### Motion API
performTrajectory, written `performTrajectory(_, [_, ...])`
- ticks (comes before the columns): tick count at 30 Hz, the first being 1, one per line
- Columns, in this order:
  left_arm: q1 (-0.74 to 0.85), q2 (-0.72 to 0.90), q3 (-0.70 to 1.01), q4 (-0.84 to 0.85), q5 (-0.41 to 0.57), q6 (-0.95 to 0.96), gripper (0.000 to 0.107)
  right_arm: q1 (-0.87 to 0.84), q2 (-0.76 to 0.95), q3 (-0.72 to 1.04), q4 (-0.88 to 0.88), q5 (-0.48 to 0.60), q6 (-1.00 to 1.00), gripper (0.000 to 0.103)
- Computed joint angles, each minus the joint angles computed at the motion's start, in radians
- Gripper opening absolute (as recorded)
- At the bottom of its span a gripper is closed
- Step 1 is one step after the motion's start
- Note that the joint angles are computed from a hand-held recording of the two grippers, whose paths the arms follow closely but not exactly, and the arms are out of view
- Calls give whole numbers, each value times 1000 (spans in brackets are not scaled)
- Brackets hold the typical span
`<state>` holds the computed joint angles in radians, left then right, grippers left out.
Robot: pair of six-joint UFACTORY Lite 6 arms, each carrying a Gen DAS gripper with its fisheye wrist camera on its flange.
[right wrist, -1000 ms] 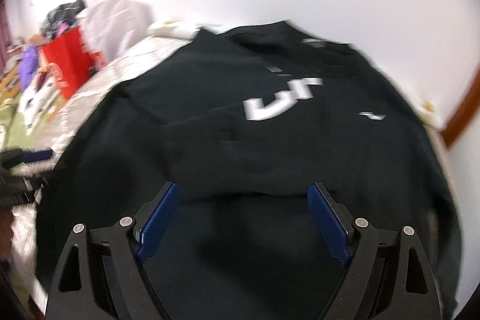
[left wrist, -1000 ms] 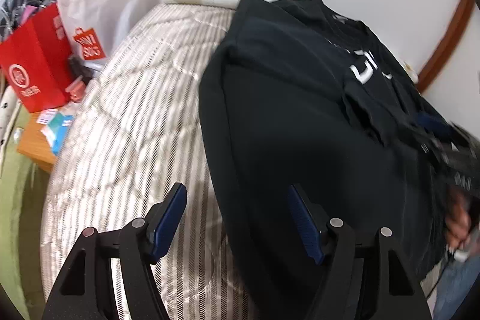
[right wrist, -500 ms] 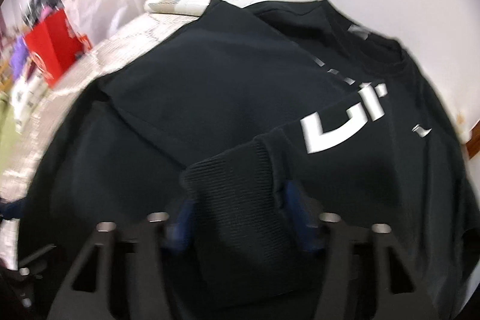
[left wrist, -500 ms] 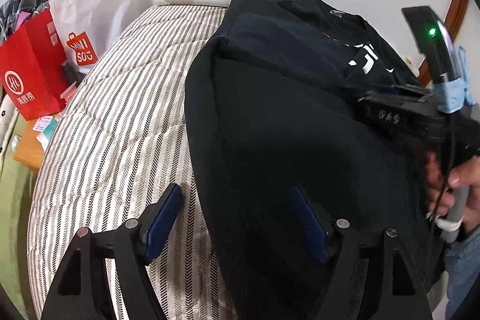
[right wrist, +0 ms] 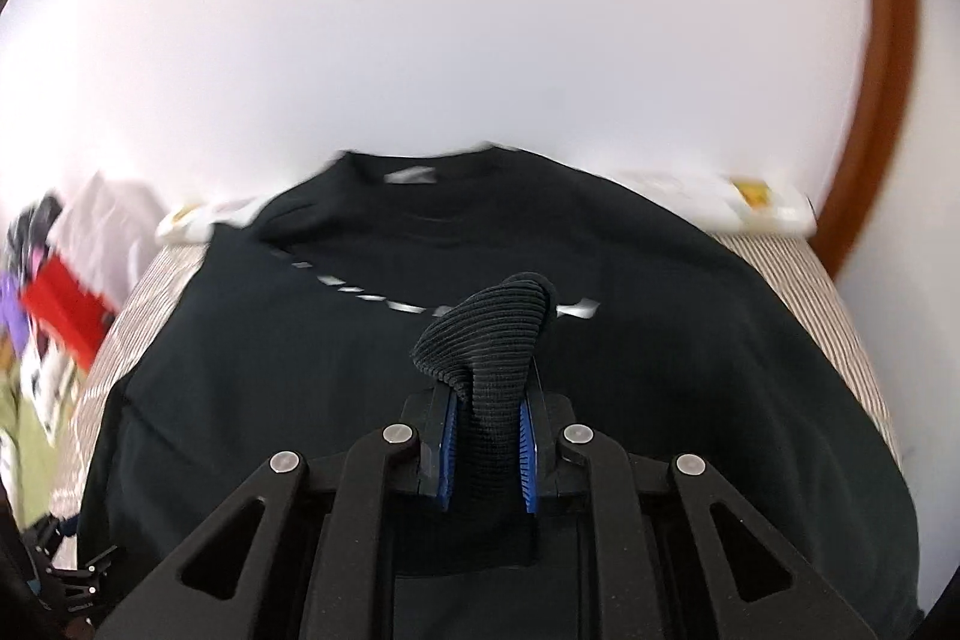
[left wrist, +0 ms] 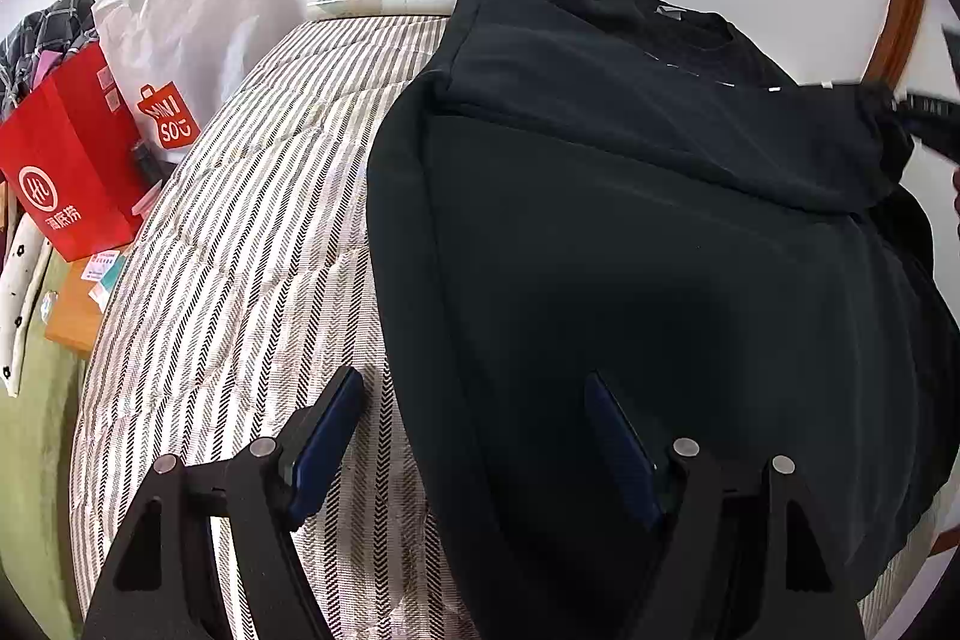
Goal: Fold small clothes
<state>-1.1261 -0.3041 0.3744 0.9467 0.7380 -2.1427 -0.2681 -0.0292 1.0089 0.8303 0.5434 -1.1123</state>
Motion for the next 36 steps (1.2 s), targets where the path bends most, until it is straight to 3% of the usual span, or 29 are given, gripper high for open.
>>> performTrajectory(2, [9,-8,-3,-5,-7,11,74,-86,90,57,14,51,-45,17])
performTrajectory(4, [25,-14,-2,-13,-17,32,74,-122,182,112,-1,72,-61,27])
performTrajectory(8, [63,-63,-22,-28,-38,65,74,-126,172,41,-122,-135,-24,28])
performTrajectory(13, [56,-118,-53,-37,-36,45,74,-190,134,-36,130,-64,-311,37])
performTrajectory(17, [-3,-150,-67,-81,9,35,74,-104,159,-133,157,-279,-437,34])
performTrajectory(19, [-41,-160,-71,-102,35,28,74,-104,180,-141,90,-324,-366,33])
performTrajectory(23, [-160,-191,-87,-154,104,-19,74,-219,21,-232,112,-208,-415,37])
performTrajectory(28, [-374,-172,-79,-185,206,-186,73,-487,-269,-398,72,31,-536,68])
performTrajectory(31, [-466,-127,-52,-200,232,-257,72,-717,-363,-484,71,156,-714,72])
performTrajectory(36, [-589,6,28,-233,258,-340,62,-1022,-325,-523,39,256,-944,72])
